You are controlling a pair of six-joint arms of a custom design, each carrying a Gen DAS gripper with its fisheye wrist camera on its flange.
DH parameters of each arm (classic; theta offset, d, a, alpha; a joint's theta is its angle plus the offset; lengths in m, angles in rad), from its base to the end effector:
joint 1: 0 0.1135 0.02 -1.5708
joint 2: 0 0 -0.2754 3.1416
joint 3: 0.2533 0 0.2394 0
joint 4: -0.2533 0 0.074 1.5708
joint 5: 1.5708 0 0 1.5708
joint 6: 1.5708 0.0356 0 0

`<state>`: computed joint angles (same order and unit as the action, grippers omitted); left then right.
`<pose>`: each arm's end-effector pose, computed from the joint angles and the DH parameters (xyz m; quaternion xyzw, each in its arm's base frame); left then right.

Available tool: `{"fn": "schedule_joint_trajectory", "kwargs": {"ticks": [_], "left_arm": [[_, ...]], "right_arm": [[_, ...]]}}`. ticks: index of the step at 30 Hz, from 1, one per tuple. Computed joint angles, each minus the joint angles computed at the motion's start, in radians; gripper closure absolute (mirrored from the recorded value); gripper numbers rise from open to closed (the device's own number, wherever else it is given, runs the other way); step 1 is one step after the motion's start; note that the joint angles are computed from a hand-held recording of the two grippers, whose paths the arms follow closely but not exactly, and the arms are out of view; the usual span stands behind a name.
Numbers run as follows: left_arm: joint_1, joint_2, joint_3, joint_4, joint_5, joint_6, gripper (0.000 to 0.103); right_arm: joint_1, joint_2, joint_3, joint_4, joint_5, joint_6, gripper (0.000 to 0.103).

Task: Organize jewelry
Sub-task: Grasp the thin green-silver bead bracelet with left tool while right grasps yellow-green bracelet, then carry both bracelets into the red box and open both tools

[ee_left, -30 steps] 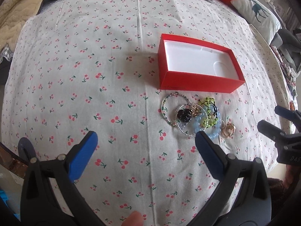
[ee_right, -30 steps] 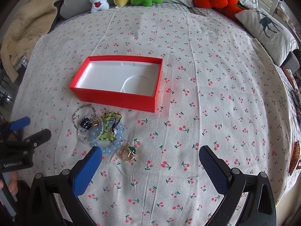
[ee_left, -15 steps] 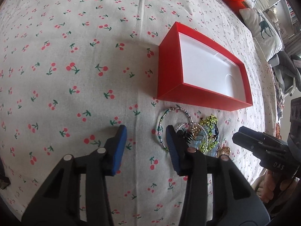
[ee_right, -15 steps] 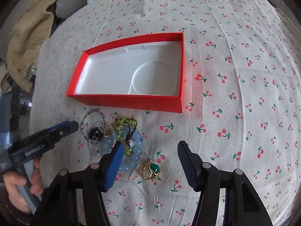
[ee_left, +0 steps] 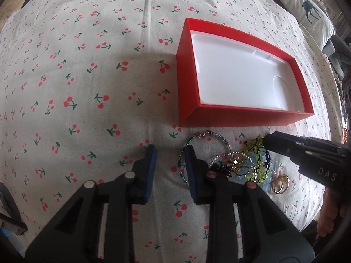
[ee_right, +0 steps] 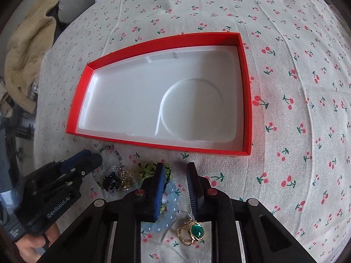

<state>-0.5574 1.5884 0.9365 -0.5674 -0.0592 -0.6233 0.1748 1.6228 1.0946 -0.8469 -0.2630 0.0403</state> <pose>0.2414 -0.1480 0.1931 -0.0376 0.9835 -0.0731 0.1614 0.2798 0.0588 0.2172 -0.0791 0.9835 0.1401 0.0823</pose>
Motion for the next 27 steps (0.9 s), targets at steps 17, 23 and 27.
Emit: {"fn": "schedule_joint_trajectory", "kwargs": {"ticks": [17,23,27], "left_arm": [[-0.016,-0.027,-0.019,-0.017,-0.067,-0.037,0.099],[-0.043,-0.118,-0.04,-0.044,-0.054,-0.069,0.099],[-0.071,-0.193,-0.041,-0.067,-0.059,-0.092,0.099]], "right_arm": [[0.141,-0.023,-0.041,0.061,0.119,0.062,0.093],[0.11,-0.125,-0.049,0.013,0.095,0.03,0.093],[0.08,-0.203,-0.052,-0.022,0.073,0.005,0.097]]}}
